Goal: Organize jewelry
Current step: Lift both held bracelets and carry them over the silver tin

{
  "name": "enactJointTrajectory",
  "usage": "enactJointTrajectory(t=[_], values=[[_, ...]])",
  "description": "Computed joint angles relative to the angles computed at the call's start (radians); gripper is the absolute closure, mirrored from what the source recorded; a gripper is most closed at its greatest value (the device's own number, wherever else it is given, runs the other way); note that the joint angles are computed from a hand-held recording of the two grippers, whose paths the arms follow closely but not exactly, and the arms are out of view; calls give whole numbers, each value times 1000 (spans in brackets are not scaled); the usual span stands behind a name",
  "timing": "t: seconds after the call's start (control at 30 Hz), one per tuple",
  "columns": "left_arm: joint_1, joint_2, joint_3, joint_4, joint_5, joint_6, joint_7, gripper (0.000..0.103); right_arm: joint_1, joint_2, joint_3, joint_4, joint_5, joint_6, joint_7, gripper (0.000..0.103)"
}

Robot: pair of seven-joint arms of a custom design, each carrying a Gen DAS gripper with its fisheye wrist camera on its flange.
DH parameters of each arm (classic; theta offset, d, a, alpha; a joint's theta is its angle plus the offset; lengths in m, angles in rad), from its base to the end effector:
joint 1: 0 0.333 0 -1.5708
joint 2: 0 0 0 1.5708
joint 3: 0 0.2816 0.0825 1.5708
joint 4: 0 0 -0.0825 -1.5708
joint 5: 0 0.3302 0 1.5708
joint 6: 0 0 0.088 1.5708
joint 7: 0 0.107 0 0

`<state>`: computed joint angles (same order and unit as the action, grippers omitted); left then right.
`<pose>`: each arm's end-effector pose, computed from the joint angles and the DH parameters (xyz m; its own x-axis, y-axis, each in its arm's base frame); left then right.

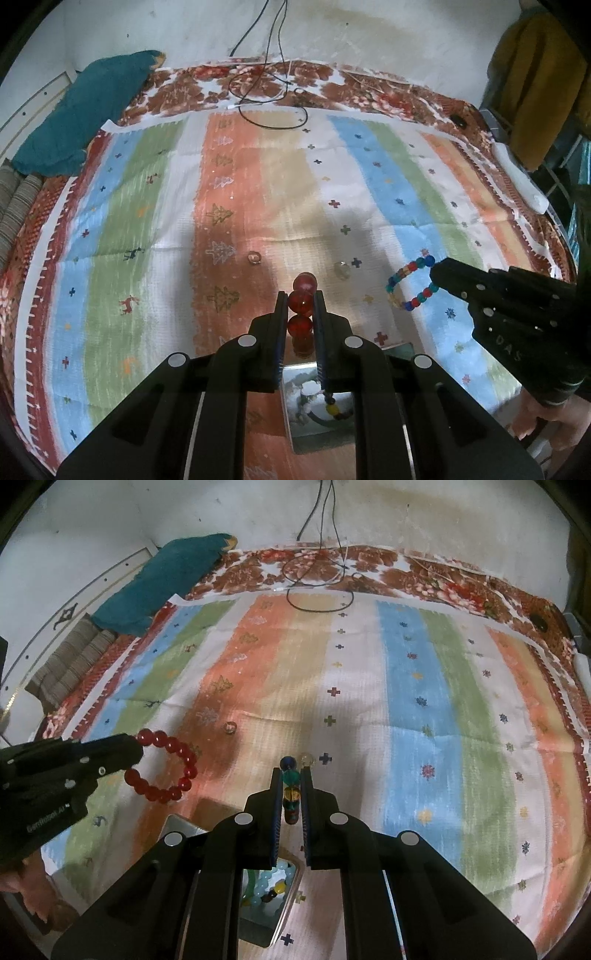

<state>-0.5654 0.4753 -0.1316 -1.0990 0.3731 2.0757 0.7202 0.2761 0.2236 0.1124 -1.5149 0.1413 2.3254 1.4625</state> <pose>0.5336 -0.3906 0.5797 0.0441 -0.9888 0.1429 -0.8370 -0.1146 -0.5350 0.5706 0.2279 0.5762 0.4351 -0.8944 -0.1035 -0.7686 -0.3091 -0.5601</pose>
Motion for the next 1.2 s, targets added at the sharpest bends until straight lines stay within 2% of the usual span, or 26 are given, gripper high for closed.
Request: enactJointTrajectory(t=[0.4,1.2], values=[[-14,-97,-24,-136,46,63,-38,90,6,-124,-3,-149,39,80,-48,93],[7,-256,-94,-368,110,150,-122,90,56,-291,-29,-358,72,142,-114,93]])
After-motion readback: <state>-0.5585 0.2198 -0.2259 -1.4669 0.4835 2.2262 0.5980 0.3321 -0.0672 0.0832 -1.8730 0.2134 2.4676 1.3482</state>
